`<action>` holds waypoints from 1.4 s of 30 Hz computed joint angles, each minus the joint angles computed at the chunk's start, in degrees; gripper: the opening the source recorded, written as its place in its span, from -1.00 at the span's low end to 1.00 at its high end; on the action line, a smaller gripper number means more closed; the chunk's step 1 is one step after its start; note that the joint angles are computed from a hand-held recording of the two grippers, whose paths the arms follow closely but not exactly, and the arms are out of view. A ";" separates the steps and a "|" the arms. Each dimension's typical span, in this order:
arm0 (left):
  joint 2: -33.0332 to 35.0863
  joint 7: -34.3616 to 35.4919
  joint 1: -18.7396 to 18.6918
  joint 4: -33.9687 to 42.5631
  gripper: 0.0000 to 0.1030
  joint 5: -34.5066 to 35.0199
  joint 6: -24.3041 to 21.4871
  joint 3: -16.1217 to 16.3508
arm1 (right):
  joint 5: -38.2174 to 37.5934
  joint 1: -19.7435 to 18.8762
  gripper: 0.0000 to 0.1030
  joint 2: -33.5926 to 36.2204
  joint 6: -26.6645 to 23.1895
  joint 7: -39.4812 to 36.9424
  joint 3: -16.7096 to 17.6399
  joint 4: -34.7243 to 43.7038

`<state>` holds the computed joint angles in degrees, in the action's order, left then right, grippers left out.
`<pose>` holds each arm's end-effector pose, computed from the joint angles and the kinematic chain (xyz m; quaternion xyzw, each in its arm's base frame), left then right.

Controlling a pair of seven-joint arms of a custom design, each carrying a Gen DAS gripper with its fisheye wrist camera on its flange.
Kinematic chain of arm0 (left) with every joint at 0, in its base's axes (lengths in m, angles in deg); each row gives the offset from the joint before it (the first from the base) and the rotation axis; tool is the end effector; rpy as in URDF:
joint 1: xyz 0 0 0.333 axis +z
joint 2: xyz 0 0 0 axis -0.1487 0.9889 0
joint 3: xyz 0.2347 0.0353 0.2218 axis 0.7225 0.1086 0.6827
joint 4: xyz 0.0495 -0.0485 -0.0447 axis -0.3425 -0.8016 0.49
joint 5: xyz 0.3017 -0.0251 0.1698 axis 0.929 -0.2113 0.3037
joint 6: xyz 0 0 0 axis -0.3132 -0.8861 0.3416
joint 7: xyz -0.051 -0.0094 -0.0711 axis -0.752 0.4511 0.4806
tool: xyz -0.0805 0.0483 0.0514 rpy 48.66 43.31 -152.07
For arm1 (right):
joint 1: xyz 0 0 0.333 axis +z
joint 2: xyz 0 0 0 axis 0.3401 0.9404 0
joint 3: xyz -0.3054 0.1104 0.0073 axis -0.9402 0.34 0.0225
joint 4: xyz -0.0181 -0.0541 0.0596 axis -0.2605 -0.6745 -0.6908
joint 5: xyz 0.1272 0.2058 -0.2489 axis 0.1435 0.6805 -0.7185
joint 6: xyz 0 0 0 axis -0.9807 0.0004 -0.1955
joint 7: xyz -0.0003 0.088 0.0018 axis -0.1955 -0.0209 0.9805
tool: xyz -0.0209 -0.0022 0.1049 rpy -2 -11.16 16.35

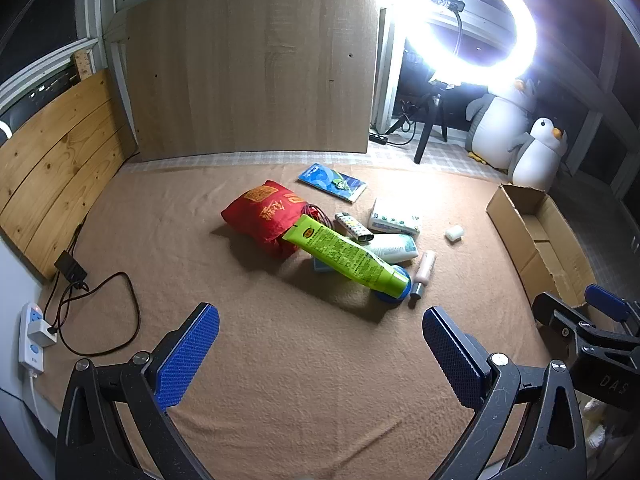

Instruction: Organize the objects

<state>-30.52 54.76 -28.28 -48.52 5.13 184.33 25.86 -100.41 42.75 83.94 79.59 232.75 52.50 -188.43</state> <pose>0.5443 -0.3513 0.6450 -0.5324 0.7732 -0.2947 0.1786 0.4581 0.2571 0.6399 -0.5050 0.7954 -0.2578 0.2143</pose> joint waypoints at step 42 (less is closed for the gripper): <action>0.80 0.05 -0.33 1.03 1.00 0.21 -0.34 -0.01 | 0.16 -0.17 0.99 0.68 -0.01 -0.29 -0.35 0.40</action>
